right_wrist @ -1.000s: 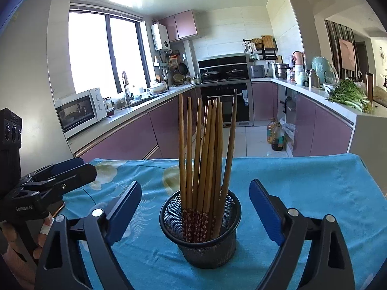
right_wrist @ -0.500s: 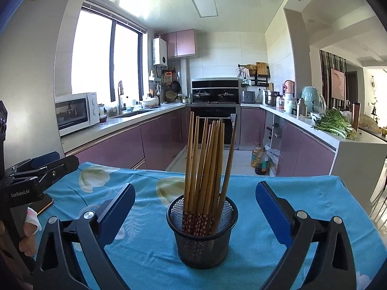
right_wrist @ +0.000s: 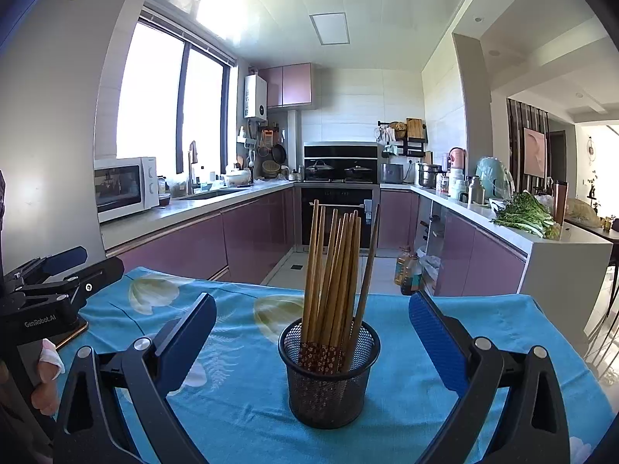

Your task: Organize utensils

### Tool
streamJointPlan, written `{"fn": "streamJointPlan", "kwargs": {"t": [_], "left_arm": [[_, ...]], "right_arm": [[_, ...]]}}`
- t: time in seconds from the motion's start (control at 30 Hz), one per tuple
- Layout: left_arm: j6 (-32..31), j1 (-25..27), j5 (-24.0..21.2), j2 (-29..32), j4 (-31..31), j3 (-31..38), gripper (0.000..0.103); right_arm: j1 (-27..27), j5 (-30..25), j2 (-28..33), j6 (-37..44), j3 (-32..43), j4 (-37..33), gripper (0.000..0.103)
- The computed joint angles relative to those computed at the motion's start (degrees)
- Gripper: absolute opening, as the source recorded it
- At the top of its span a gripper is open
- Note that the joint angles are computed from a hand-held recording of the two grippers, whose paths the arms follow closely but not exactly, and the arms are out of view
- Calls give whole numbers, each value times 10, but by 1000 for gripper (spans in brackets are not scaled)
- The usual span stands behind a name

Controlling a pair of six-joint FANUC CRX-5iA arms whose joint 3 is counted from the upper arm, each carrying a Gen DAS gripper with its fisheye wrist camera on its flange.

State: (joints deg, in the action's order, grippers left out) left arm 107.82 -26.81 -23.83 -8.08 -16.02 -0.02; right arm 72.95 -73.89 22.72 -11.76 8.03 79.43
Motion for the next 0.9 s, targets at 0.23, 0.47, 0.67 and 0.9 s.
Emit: {"fn": "streamJointPlan", "kwargs": {"t": [0.23,0.47,0.67,0.9], "left_arm": [[35,-12,-6,-11,-42,1,97],[57,-20,-10,-14,-65,4,97],[58,-21,-11,-16,-66,3,97],[71,-25,-16,-17,-80,6,97]], "right_arm": [[6,-13,4,0,4,8,97],[7,-16,5,-2,4,10,97],[9,-18,8,2,11,11,97],[9,-18,9,4,14,11,97]]}}
